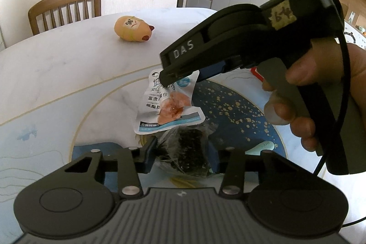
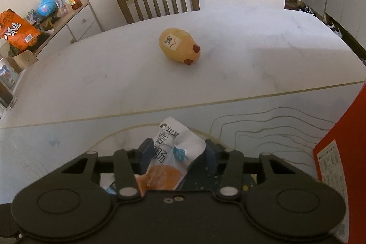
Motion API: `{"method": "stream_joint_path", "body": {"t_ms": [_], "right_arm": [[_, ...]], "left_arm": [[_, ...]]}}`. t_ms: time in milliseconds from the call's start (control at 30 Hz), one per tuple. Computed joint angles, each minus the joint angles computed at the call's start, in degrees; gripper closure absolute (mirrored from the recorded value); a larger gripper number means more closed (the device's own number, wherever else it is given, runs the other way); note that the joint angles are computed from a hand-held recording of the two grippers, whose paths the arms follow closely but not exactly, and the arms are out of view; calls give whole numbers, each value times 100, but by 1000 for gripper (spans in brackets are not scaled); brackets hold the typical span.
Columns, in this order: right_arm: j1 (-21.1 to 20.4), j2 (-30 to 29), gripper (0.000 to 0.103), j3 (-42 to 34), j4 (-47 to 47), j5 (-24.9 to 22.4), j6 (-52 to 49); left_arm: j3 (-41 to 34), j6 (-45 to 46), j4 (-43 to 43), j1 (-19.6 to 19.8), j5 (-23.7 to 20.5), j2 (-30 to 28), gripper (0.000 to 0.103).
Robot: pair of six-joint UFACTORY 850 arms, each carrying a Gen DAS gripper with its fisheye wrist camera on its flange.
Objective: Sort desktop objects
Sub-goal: 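Grasp the dark bag with the left gripper while the right grasps the sausage pouch, then lift the dark bag and sausage pouch and carry both over the shoebox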
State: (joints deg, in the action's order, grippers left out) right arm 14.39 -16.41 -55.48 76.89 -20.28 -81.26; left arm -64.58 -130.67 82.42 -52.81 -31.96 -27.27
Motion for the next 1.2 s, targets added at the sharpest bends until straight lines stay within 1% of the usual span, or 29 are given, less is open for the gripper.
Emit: {"method": "stream_joint_path", "body": {"t_ms": [100, 133, 200, 267, 300, 400, 500, 600, 667, 733, 867, 967, 1200], "right_arm": [[-13, -14, 59, -38, -171, -38, 171], [-16, -20, 56, -58, -295, -74, 275], [0, -33, 53, -108, -697, -63, 684], [41, -25, 37, -117, -1151, 54, 1205], [53, -5, 34, -99, -1295, 128, 1434], [38, -29, 33, -113, -1543, -30, 1782], [132, -19, 32, -87, -1465, 73, 1674], [243, 7, 34, -25, -1352, 259, 1440], [306, 58, 50, 55, -1124, 379, 1079], [299, 75, 58, 93, -817, 299, 727], [247, 36, 60, 55, -648, 201, 643], [177, 35, 60, 42, -514, 146, 675], [16, 214, 60, 80, 40, 190, 191]], "left_arm": [[15, 19, 10, 9, 3, 13, 59], [-3, 31, 6, 17, 9, 5, 59], [-18, 50, -4, 18, 9, 1, 59], [-18, 40, -8, -5, -4, 0, 59], [-10, 25, 8, -4, 0, 6, 59], [-16, 38, -5, -8, -4, 4, 59], [-38, 47, 16, 15, 12, -13, 59], [-62, 52, 37, 24, 23, -30, 59], [-94, 63, 50, 34, 30, -53, 59], [-112, 73, 47, 39, 31, -65, 59], [-111, 27, 55, 41, 38, -64, 60], [-152, 46, -55, 32, -40, -87, 61], [-123, 5, -37, 34, -116, 24, 63]]}}
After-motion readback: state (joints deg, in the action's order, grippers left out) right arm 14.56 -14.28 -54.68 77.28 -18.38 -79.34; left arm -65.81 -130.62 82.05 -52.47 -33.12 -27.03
